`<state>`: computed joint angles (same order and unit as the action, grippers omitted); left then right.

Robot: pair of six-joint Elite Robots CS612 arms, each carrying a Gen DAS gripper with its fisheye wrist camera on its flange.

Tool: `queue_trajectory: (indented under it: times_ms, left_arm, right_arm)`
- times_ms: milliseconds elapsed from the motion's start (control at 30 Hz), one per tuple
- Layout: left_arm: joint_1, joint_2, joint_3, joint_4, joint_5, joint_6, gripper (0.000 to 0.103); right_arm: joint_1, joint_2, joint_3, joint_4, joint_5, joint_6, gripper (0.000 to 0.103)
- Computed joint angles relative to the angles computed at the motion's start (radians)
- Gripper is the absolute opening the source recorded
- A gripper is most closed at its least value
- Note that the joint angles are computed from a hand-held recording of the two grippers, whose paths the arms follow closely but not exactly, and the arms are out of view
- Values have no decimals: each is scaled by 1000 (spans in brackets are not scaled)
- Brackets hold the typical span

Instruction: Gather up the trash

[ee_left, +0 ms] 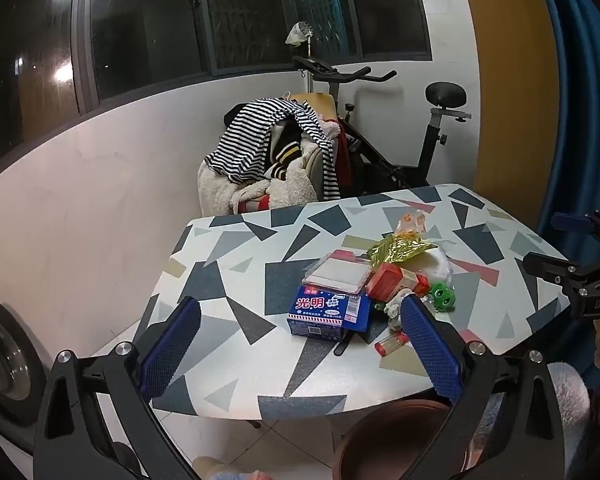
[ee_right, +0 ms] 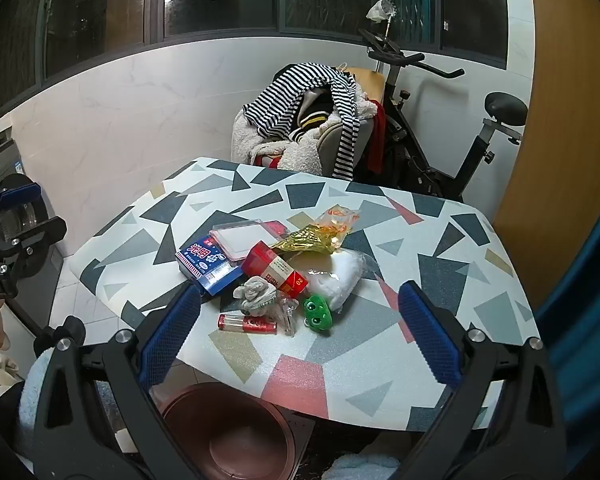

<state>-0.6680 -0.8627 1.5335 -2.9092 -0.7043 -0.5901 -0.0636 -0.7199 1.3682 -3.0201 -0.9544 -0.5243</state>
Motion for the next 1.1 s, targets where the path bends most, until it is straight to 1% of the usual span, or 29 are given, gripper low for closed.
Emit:
queue_trajectory:
  times_ms: [1100]
  left_arm:
    - [0, 0, 0, 2, 3, 4, 98]
  right_arm:
    - [0, -4, -2, 5, 1, -6, 97]
